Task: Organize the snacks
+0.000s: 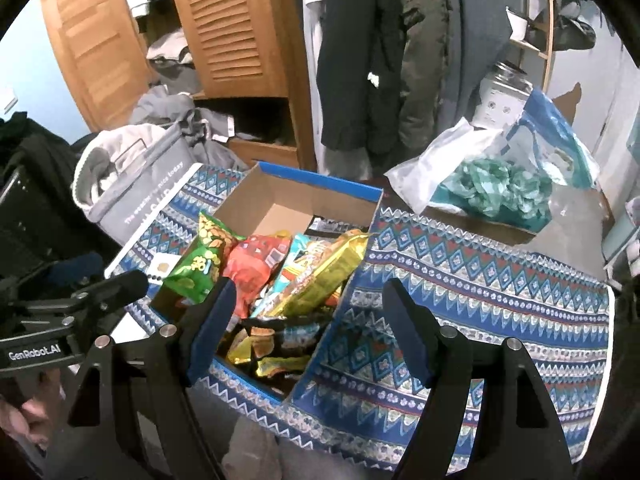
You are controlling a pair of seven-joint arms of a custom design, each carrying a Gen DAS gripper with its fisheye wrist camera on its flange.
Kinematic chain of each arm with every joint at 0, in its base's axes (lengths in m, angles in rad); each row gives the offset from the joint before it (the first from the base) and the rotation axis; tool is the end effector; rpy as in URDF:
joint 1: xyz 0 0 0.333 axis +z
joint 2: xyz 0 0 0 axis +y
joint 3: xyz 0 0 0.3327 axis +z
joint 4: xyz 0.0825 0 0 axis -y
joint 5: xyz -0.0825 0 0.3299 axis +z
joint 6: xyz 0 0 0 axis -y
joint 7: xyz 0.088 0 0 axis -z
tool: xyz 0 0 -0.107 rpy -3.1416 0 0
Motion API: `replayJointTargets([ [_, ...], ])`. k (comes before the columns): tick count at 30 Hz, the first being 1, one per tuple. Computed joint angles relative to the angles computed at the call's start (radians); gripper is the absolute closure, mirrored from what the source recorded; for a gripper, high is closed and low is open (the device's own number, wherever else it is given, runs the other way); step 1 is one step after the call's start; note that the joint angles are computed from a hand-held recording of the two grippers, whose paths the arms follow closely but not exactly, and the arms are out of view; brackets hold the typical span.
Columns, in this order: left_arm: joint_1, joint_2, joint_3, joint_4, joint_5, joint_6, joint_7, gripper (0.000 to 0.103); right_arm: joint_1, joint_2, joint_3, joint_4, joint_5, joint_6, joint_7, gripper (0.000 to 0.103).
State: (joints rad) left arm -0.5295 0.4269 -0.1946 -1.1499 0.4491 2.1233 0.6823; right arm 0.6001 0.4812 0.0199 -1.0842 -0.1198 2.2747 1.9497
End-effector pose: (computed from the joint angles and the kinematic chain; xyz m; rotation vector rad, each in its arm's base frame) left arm 0.5397 -0.4026 0.6432 -1.9700 1.8256 -0.7681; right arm 0.5683 0.3966 0.6503 -1.9678 1.4830 -0.3894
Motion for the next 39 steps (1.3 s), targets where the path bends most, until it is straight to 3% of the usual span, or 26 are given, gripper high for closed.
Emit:
replayJointTargets([
  [6, -0.019, 0.021, 0.003, 0.041, 0.017, -0.037, 0.023, 0.014, -0.009, -0.024, 0.007, -0.035, 0.011, 0.016, -0.009, 0.028],
  [39, -0.009, 0.003, 0.003, 0.021, 0.001, -0.022, -0.022, 0.014, -0.015, -0.028, 0.008, -0.044, 0.01, -0.007, 0.016, 0.028],
])
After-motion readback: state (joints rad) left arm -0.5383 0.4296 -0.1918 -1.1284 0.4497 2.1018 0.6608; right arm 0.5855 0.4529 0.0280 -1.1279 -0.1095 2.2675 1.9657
